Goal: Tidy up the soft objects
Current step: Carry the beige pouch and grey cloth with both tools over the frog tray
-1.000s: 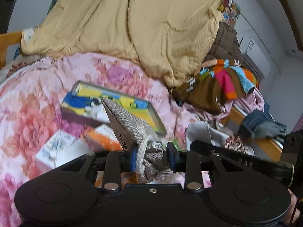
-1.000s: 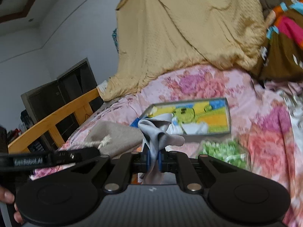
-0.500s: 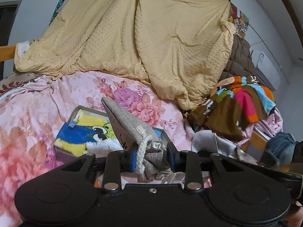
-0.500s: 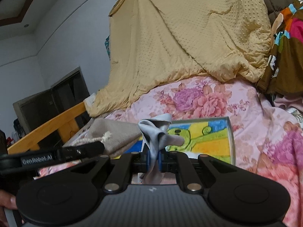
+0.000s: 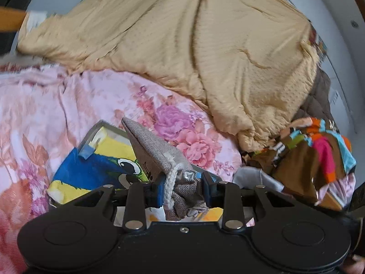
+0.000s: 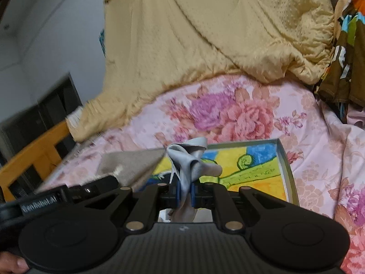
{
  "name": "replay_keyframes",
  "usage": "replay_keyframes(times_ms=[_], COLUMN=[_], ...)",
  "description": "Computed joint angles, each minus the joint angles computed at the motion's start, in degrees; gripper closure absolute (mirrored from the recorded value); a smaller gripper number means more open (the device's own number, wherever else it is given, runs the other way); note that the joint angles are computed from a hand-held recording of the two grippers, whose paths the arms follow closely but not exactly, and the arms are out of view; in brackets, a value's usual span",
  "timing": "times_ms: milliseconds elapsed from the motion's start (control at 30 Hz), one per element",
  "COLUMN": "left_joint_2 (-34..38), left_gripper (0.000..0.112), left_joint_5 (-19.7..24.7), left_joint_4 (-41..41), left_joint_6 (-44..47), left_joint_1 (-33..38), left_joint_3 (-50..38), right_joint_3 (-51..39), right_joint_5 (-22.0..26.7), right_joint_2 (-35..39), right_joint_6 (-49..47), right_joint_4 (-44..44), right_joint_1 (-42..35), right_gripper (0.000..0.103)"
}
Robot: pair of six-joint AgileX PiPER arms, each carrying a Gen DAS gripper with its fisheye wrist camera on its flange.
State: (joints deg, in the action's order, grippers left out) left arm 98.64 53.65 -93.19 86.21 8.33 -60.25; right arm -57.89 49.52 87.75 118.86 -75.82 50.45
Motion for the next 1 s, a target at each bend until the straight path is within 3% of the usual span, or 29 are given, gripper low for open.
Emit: replay_keyframes(times_ms=[100, 267, 700, 1000], left_joint_2=[2.6, 3.9, 0.2, 0.5], left_gripper=[0.078, 0.078, 0.076, 0.068], left_joint_5=[-1.1, -7.6, -18.3, -18.3], left_joint_4=[0.1, 7.1, 10.2, 10.3], left_joint_6=[-0.4, -3.6, 4.9, 4.6], left_joint_1=[-0.5, -2.9, -7.8, -7.6], left_joint_3=[-1.5, -4.0, -0.8, -0.8], right_joint_3=[-1.6, -4.5, -7.4, -7.0], right_joint_5=[-0.9, -0.4, -3.6, -3.6], right_joint_2=[2.3, 5.4, 8.8, 7.9], right_joint_6=[-2.8, -8.8, -14.3, -13.8], right_joint_4=[3.4, 8.7, 13.2, 12.6], right_joint_1=[-2.0, -3.7, -4.9, -4.5], right_gripper=[0.094, 0.094, 0.085, 0.054])
